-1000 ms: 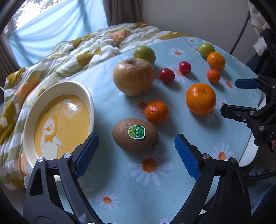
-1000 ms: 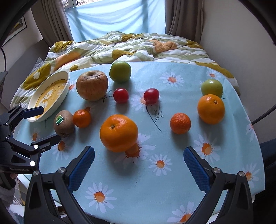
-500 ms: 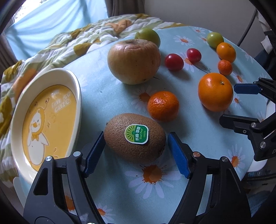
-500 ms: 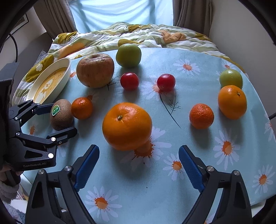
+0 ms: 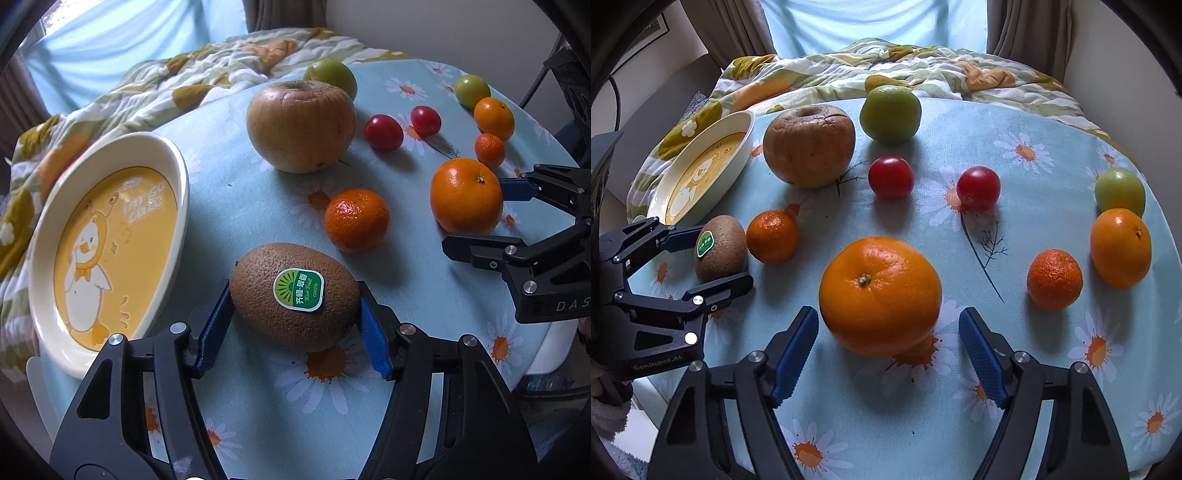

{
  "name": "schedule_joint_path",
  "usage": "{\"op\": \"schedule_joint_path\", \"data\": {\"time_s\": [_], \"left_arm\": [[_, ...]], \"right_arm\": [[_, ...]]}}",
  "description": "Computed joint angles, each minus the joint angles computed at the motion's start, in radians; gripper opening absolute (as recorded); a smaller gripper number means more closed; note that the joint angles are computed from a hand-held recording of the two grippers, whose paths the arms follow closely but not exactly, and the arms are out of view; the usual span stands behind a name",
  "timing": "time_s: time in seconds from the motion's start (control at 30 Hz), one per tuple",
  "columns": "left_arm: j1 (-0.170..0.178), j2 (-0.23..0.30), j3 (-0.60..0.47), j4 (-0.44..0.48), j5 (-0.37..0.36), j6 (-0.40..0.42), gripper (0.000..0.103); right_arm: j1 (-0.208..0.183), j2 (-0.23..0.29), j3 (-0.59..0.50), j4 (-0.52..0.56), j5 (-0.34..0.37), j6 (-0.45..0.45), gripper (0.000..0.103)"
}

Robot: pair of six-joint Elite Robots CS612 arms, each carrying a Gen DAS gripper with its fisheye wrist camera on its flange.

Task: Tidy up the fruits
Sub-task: 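Grasp the brown kiwi with the left tool while the right tool reaches for the large orange, then carry the kiwi into the duck bowl with the left tool while the right tool grasps the large orange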

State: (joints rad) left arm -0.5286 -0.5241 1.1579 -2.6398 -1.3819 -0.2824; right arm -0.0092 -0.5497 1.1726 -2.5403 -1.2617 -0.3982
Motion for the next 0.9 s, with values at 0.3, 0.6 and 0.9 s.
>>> {"op": "schedule_joint_path", "data": {"time_s": [0.3, 0.6, 0.9], "left_arm": [[-0.009, -0.016, 0.028, -0.007, 0.034, -0.065, 0.069], [-0.025, -0.05, 0.055, -0.036, 0.091, -0.165, 0.069], [-0.044, -0.088, 0.063, -0.041, 0.202, -0.293, 0.069]], "right_arm": [[0.009, 0.015, -0.037, 0.024, -0.007, -0.047, 0.056], [-0.005, -0.006, -0.028, 0.05, 0.063, -0.082, 0.056], [-0.016, -0.042, -0.026, 0.059, 0.133, -0.184, 0.056]]}}
